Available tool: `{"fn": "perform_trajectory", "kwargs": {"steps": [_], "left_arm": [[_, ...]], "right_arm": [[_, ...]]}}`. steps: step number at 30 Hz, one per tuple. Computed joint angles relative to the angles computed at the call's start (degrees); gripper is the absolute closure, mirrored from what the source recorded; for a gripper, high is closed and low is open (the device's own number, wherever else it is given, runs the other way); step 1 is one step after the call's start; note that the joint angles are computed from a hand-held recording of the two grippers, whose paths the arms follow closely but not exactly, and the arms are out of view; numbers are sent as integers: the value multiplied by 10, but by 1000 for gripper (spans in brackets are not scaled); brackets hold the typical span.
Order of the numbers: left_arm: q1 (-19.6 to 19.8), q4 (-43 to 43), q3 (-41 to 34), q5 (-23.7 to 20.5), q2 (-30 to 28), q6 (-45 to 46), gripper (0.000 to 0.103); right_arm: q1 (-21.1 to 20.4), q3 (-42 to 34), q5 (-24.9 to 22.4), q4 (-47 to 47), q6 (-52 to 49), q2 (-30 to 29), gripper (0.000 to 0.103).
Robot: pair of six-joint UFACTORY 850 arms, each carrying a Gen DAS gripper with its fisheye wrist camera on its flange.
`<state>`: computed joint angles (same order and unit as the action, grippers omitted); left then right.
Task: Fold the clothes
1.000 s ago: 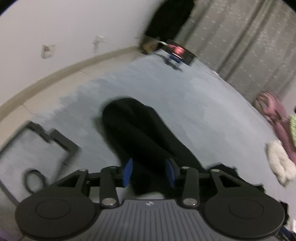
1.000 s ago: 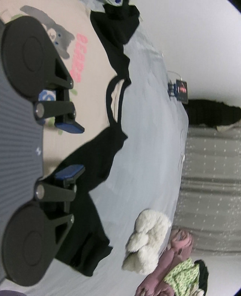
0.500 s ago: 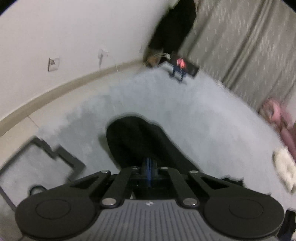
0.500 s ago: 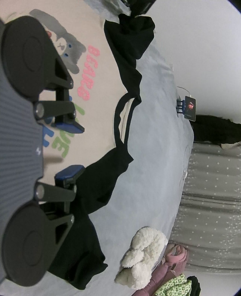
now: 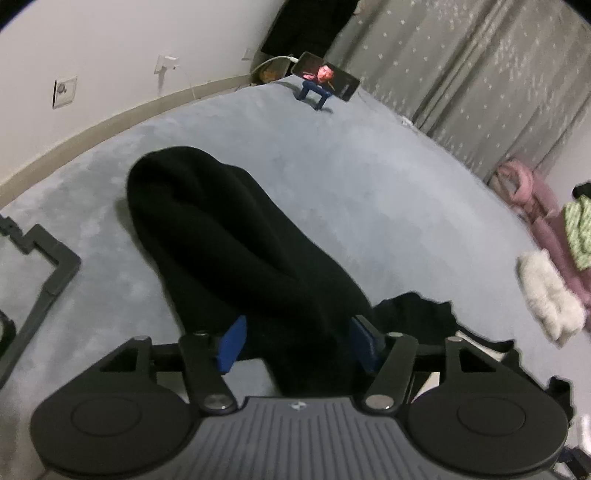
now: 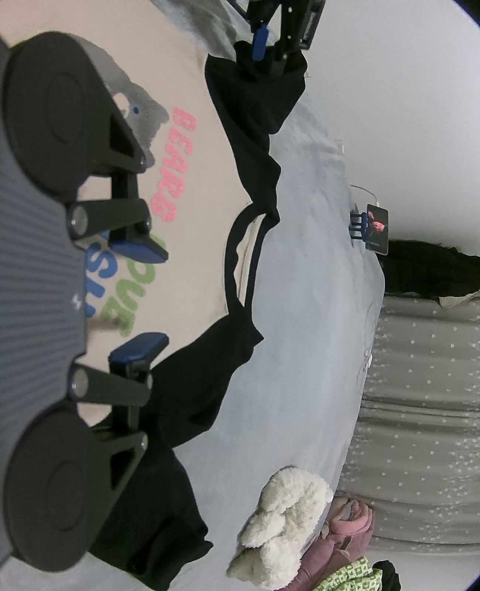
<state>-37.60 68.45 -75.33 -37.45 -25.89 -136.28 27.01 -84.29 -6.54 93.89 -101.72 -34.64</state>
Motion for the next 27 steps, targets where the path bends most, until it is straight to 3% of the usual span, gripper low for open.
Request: {"fn": "perform_trajectory", "kwargs": {"steps": [2,3,4,6,13,18,27], "left_arm": [[-4,-24,-18,-37,-15,26,52],[-6,-38,-25,-53,-20,36,76],[-5,-49,-25,-57,-19,38,84],[-1,-37,-6,-44,-4,5,91],[-13,-25,32,-73,53,-58,94],[-29,-25,47,-145,92,-32,94],[-1,-68,88,-161,161,6,94]], "right_arm": [[1,-1,0,-18,15,-1,59],[2,-2,-1,-31,26,-2,59],[2,-3,-1,-41,34,-3,59],[4,-3,1,-48,35,-4,59],[4,-1,-2,-25,10,-3,59],[2,2,-12,10,-19,0,59],[11,0,-19,-2,-13,0,59]]}}
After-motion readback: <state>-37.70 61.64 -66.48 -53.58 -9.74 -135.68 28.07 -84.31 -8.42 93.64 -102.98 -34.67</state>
